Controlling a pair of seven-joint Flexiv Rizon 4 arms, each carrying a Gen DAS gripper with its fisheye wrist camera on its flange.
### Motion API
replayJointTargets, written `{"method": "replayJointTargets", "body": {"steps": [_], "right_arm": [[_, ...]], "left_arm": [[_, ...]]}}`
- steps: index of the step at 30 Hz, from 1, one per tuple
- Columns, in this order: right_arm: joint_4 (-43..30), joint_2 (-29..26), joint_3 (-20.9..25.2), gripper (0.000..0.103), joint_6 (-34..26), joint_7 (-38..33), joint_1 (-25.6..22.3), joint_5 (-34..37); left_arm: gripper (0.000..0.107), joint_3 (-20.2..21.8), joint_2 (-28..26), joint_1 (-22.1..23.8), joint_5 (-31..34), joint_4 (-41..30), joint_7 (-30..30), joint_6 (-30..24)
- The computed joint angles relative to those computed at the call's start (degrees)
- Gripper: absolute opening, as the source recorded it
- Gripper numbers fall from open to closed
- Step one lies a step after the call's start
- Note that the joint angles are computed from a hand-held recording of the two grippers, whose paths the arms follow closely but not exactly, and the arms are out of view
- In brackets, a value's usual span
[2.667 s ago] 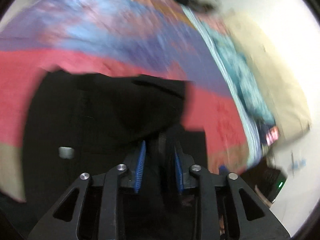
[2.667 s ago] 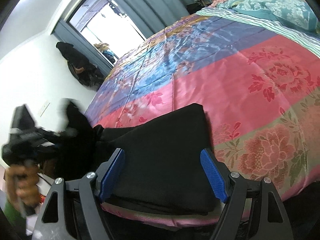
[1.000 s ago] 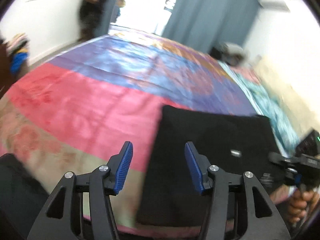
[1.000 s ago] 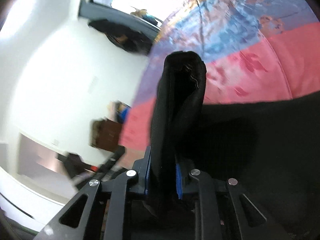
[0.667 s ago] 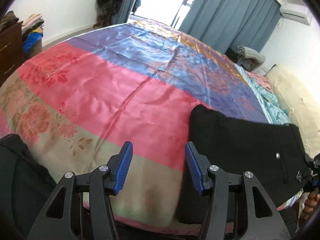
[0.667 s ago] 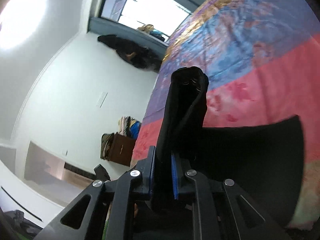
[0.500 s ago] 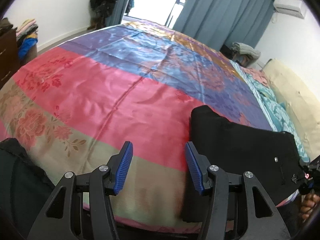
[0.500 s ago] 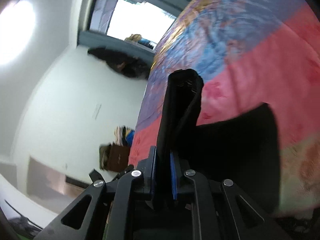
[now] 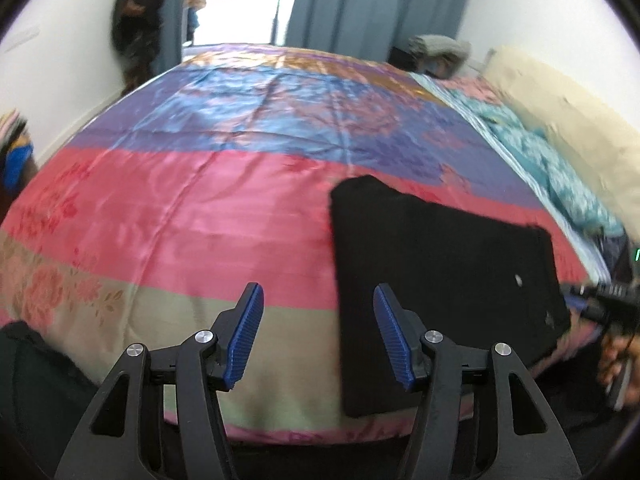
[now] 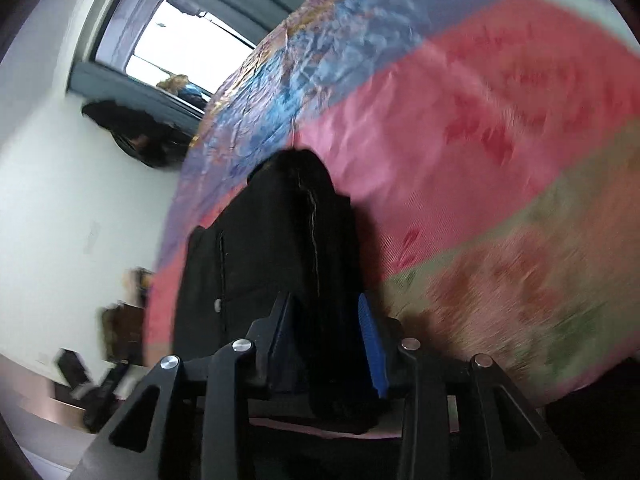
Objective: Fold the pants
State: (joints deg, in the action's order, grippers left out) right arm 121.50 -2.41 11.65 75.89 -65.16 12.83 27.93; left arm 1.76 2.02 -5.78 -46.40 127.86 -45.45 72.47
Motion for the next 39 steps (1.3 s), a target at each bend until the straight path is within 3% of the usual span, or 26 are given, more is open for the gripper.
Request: {"method": "replayJointTargets", "body": {"steps": [1,3,6,8,9,11,12,16,20,24,26,29,30,32,35,39], "right_arm": [[1.36,0.98,-0.85,0.035,0.81,3.79,0.93,-6.77],[1.78,2.57,-0.43,0.035,1.05,3.84,0.96,-12.57],[0.72,3.55,0.52,0.035,-0.22,-0.13,3.05,-16.15],[1.23,3.04,0.97,0.035,-1.91,0.27,4.17,-19.68],[1.61,2.18,0.93,0.035,-3.91,2.55,4.50,-22.73],[1.96,1.05,0.96,0.035,-9.57,5.81,5.03,-25.19],[2.06,0.67,0.88,0.035,-10.14,6.62,5.15,-25.75],[-0.33,1.97,0.49,0.034,-13.26,7.76,5.19,-27.72],[-4.20,-0.36,-1.17,0.034,-9.62,7.03,4.48,-32.77],[-10.83,-6.81,-1.74,0.034,-4.08,2.07,3.89,-33.36],[-12.57,-9.21,-1.38,0.034,-4.99,1.19,3.29,-31.98],[-13.63,-12.79,-2.53,0.035,-11.48,3.57,3.18,-32.98],[-12.92,-13.36,-2.22,0.034,-10.50,3.34,2.80,-32.35],[-9.91,-11.85,-2.27,0.034,-7.23,4.04,2.55,-32.86],[-8.10,-9.08,-3.18,0.034,-8.10,7.65,3.79,-37.17],[-1.94,-2.30,-2.33,0.036,-6.40,11.40,4.30,-42.40]], "left_arm": [[0.060,-0.30,0.31,-0.45,-0.13,0.24,0.96,0.13],[0.062,-0.94,0.83,-1.67,-0.36,0.46,3.32,-0.15],[0.062,-1.52,0.64,-2.82,1.00,0.09,4.60,-2.05],[0.067,-1.78,-0.14,-2.39,7.88,-0.73,1.35,-3.98],[0.068,-1.81,-1.10,-1.37,15.91,-2.13,-3.01,-7.01],[0.067,-1.66,-2.24,-0.35,25.22,-4.03,-7.73,-11.69],[0.067,-1.64,-1.88,-0.48,27.05,-3.32,-7.74,-10.43],[0.068,-1.04,0.38,-0.84,18.96,-2.76,-3.39,-11.88],[0.076,-1.16,-1.06,-0.66,12.34,-5.04,-3.86,-10.63],[0.076,-2.09,-4.14,-0.05,15.49,-8.21,-7.49,-9.29],[0.076,-2.21,-4.84,0.08,18.16,-8.65,-9.21,-9.79],[0.076,-2.08,-5.18,0.32,21.63,-8.34,-11.03,-11.46],[0.076,-1.98,-4.93,0.39,22.19,-7.76,-11.20,-11.78],[0.076,-1.80,-4.05,0.44,22.40,-6.50,-11.25,-11.71],[0.076,-1.71,-3.32,0.61,20.99,-6.27,-11.80,-12.49],[0.076,-1.70,-3.94,0.92,24.28,-8.47,-16.36,-12.91]]}}
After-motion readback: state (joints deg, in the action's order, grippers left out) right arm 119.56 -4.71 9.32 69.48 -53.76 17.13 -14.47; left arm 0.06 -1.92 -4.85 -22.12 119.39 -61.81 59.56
